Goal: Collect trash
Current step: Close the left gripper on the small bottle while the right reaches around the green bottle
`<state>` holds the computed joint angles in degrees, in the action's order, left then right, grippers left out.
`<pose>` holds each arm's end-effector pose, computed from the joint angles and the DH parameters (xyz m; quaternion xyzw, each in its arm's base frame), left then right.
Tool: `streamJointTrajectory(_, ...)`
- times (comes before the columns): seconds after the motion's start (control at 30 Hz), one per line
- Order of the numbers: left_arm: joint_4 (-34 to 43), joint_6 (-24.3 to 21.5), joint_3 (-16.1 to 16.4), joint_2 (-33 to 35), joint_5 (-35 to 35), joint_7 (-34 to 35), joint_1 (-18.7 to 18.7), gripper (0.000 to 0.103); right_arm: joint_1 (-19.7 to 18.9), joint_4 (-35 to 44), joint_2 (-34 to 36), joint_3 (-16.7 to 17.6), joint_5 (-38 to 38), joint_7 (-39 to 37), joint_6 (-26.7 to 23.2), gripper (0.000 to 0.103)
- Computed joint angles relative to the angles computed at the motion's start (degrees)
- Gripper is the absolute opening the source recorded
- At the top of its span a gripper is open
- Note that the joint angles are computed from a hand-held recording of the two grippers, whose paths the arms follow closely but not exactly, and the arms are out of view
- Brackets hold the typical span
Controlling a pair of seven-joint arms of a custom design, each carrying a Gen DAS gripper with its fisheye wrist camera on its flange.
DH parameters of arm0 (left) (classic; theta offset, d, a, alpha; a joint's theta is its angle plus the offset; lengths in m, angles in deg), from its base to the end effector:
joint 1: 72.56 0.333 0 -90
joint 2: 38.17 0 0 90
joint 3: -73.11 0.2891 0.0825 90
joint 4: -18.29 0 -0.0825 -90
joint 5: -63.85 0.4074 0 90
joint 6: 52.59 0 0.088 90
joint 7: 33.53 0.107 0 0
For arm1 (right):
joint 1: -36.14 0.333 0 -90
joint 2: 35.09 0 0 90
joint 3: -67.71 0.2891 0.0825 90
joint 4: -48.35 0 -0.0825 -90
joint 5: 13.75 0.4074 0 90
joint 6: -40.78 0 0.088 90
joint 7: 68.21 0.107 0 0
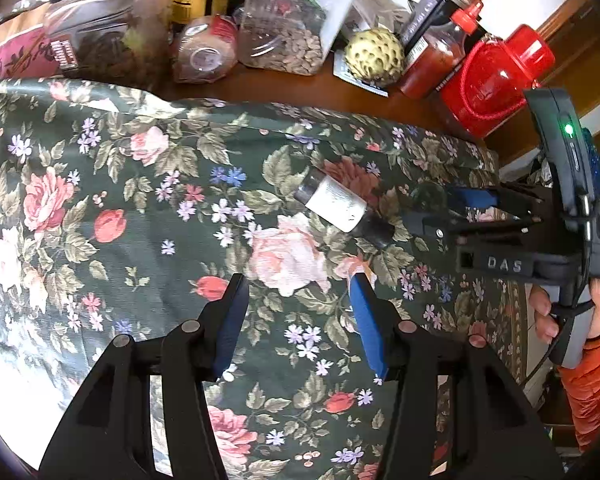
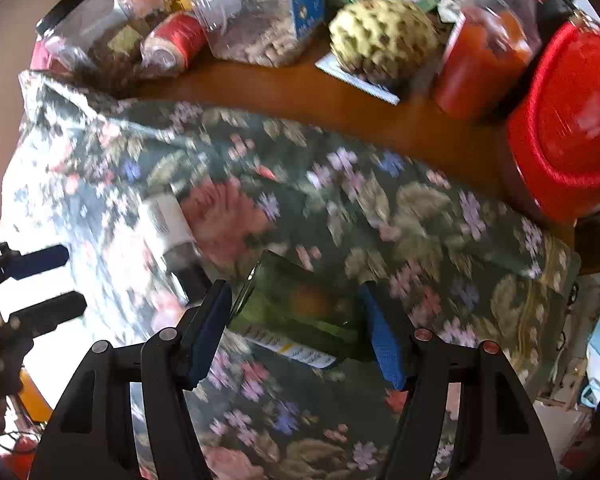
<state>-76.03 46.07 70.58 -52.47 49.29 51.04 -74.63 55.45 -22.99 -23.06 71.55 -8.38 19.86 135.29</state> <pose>0.5089 -0.0678 0.7146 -0.6965 0.6888 -0.2010 0.0103 0.5895 0.2565 0.6404 -0.8383 0.5338 -0.0106 0.1106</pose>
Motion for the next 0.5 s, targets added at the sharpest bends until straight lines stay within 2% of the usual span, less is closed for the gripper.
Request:
streamJointTrajectory(0.13,0.85,-0.64,-0.41,0.84,0.44,-0.61,-0.12,0.051,-0.93,-5.08,-3.43,-0.13,2.08,-0.65,1.33,0.063)
streamJointTrajectory(0.2,1.58,-0.5,-0.34,1.69,-0.39,-1.37,-0.09,0.051,-1.5,-8.19,-5.63,-0.11,3.53,-1.18,1.72,0.066)
streamJointTrajectory(0.33,3.36,2.37,-0.09,4.48,-4.36,-4.21,0.31,0.051,-1.79,-13.94,-9.9,0.24,4.3,-0.51,3.22,0.068)
streamJointTrajectory(0.37,4.21,2.78,-0.24,5.54,-4.81,-5.21,0.46,0.051,-2.13,-17.49,-13.17,0.05,4.45,-0.57,3.36,0.068)
streamJointTrajectory(0.5,7.48,3.63,-1.36,10.01,-5.62,-9.37,0.97,0.051,-3.05,-23.68,-19.17,0.2,4.73,2.97,4.87,0.068)
